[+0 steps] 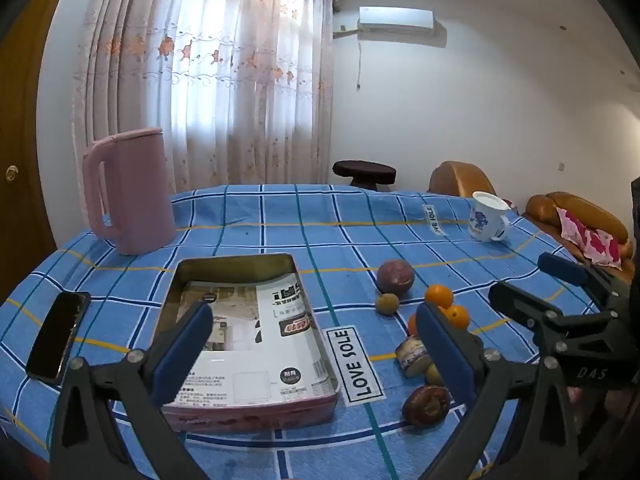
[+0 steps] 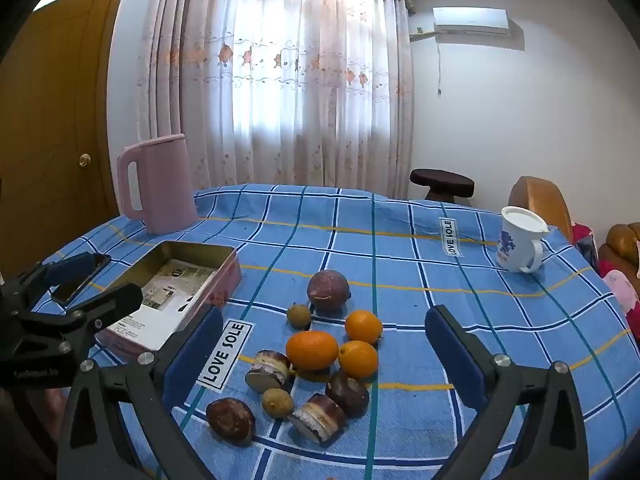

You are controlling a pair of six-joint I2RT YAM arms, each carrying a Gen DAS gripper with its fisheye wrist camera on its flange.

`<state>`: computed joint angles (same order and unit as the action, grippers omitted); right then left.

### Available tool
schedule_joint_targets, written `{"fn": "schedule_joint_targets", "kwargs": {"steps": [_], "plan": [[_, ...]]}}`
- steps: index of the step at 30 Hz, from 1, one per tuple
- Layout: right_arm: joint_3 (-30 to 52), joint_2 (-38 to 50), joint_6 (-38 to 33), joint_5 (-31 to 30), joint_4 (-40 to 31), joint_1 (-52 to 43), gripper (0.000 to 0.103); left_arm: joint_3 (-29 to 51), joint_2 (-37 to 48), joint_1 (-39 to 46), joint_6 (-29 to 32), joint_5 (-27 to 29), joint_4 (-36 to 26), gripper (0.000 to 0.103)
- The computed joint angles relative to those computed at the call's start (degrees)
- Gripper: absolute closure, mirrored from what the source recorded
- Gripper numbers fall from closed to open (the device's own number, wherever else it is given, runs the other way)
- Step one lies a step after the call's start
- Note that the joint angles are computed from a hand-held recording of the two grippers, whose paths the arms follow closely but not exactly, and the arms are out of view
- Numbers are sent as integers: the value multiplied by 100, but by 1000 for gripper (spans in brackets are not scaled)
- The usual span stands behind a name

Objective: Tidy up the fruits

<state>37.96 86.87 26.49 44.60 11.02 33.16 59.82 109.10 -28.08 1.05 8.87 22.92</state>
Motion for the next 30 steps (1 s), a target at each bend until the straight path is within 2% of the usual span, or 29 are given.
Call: {"fn": "schedule_joint_targets", "kwargs": {"steps": [4, 7, 15, 30], "plan": [[37, 31, 111, -48, -90, 21, 1, -43, 15, 52, -179, 177, 134, 0], [-109, 5, 96, -83, 29, -25, 1, -45, -29, 44, -121, 148, 39, 0], [-27, -56, 354, 74, -304, 63, 1, -176, -56, 27, -94, 84, 168, 0], [1, 15, 416, 88, -346, 106, 1, -214, -43, 12, -52, 53, 241, 0]]}}
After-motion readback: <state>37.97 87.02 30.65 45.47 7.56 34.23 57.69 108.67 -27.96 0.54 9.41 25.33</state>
